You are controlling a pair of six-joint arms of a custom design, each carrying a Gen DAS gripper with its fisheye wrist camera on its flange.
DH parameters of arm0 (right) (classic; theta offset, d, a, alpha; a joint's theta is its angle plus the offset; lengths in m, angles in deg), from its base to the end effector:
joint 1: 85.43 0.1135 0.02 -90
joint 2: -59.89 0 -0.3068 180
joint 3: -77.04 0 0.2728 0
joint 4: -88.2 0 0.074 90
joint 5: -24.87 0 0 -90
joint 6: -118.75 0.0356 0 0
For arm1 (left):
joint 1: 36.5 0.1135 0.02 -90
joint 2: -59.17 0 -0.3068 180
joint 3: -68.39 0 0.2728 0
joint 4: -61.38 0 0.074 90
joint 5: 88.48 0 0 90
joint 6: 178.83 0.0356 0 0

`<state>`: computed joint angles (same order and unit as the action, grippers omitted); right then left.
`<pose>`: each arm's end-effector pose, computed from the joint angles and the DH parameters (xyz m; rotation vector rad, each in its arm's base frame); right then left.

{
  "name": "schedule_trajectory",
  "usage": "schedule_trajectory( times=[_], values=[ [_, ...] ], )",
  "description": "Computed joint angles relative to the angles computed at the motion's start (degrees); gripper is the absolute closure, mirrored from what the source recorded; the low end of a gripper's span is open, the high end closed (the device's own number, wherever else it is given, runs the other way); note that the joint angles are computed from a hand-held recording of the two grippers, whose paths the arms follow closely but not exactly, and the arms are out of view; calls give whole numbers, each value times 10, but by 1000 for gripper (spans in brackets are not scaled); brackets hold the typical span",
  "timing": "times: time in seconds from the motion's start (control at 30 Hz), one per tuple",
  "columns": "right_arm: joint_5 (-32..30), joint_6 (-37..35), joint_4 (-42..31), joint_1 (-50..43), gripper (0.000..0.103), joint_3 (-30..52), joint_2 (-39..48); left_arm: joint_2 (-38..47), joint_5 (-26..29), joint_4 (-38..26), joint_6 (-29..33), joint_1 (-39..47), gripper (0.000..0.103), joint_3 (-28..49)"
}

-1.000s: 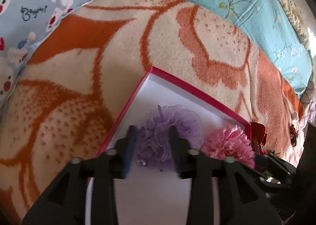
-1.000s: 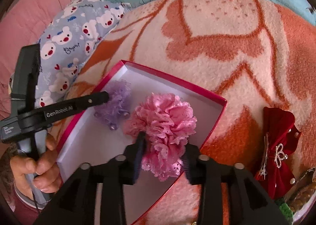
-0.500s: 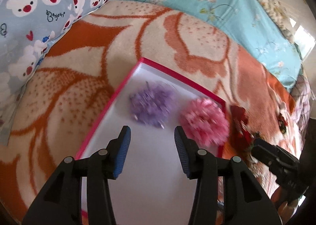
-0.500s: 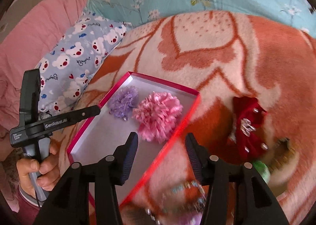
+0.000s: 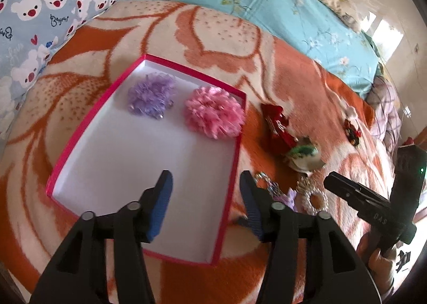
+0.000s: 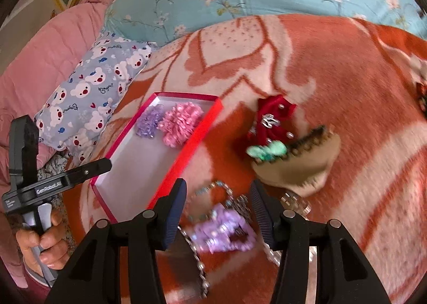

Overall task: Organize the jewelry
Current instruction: 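Move the left tool to the black comb and the right tool to the pearl bracelet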

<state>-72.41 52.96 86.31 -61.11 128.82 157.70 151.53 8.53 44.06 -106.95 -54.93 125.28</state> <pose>0.2937 0.1377 0.1400 -0.0628 2.4696 0.5336 0.3031 -0.1056 0.1747 0.0590 2.5308 -0.4144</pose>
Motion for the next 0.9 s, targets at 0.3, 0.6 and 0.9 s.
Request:
schedule_trajectory(
  times=[0.3,0.6,0.9],
  values=[
    [1,9,21,-35,52,-92,-71,-39,-2,-1,-32,-50,50,-40],
    [2,13,37,-58,52,-149,-106,-64,-2,-1,-58,-87,50,-65],
    [-2,19,56,-71,52,-176,-111,-52,18,11,-91,-106,50,-85]
  ],
)
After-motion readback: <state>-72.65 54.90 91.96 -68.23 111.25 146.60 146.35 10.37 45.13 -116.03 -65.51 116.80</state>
